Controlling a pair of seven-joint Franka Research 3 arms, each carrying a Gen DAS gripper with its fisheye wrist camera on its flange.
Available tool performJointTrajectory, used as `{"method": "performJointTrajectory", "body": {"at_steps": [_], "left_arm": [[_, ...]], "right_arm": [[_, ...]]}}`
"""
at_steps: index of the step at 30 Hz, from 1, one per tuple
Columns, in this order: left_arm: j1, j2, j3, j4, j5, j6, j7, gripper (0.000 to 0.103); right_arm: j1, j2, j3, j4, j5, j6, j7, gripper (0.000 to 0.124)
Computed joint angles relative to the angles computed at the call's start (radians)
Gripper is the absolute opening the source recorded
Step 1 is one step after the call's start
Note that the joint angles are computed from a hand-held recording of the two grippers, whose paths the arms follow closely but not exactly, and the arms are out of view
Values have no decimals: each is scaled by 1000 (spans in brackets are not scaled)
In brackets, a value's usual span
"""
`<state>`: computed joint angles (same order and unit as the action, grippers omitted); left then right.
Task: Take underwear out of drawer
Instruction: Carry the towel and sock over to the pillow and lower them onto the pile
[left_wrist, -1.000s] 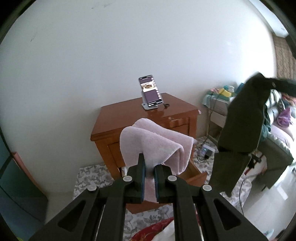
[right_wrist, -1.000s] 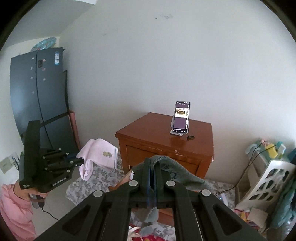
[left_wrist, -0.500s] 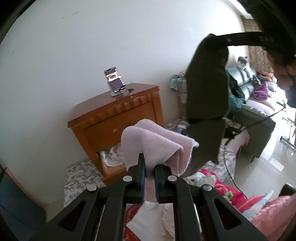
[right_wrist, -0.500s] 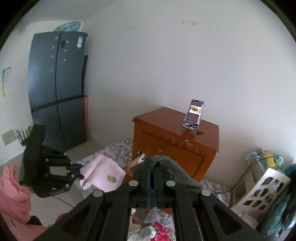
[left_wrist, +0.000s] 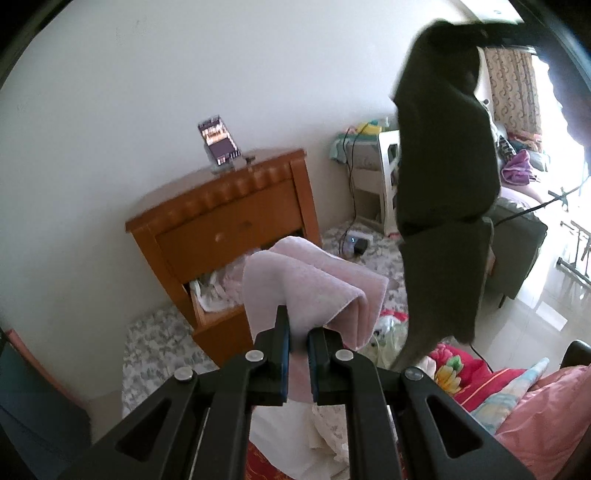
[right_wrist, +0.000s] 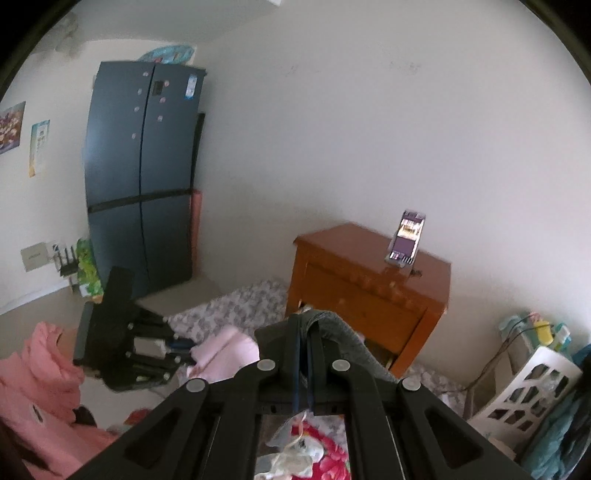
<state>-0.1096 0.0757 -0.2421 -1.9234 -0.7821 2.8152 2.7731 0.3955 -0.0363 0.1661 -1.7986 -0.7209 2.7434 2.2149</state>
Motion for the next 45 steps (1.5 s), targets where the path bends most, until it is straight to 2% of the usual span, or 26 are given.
{"method": "performJointTrajectory", "body": {"at_steps": [6, 10, 15, 20, 28, 37, 42, 44, 45], "left_arm": [[8, 66, -2, 21, 120, -36, -124, 9], [11, 105, -14, 13, 239, -24, -210, 9], [25, 136, -36, -3, 346, -41, -284, 9], [29, 152, -47, -24, 446, -56, -330, 9], [37, 155, -56, -42, 525, -63, -359, 10], [44, 150, -53, -77, 553, -85, -345, 12], [57, 149, -58, -66, 517, -124, -342, 12], [58, 145, -57, -66, 505, -132, -334, 15], [57, 144, -55, -66, 504, -135, -330, 19]], "right_arm": [[12, 81, -26, -3, 128, -65, -103, 3], [44, 163, -65, 14, 87, -126, -73, 3], [92, 248, -127, 17, -20, -143, 6, 3], [89, 306, -130, -30, 116, -82, -76, 3], [105, 346, -119, -116, 346, -31, -262, 4], [107, 354, -113, -159, 523, -7, -370, 6], [95, 358, -98, -169, 622, -5, -430, 7], [91, 350, -93, -176, 653, -4, -446, 14], [88, 352, -90, -177, 669, 4, -458, 23]]}}
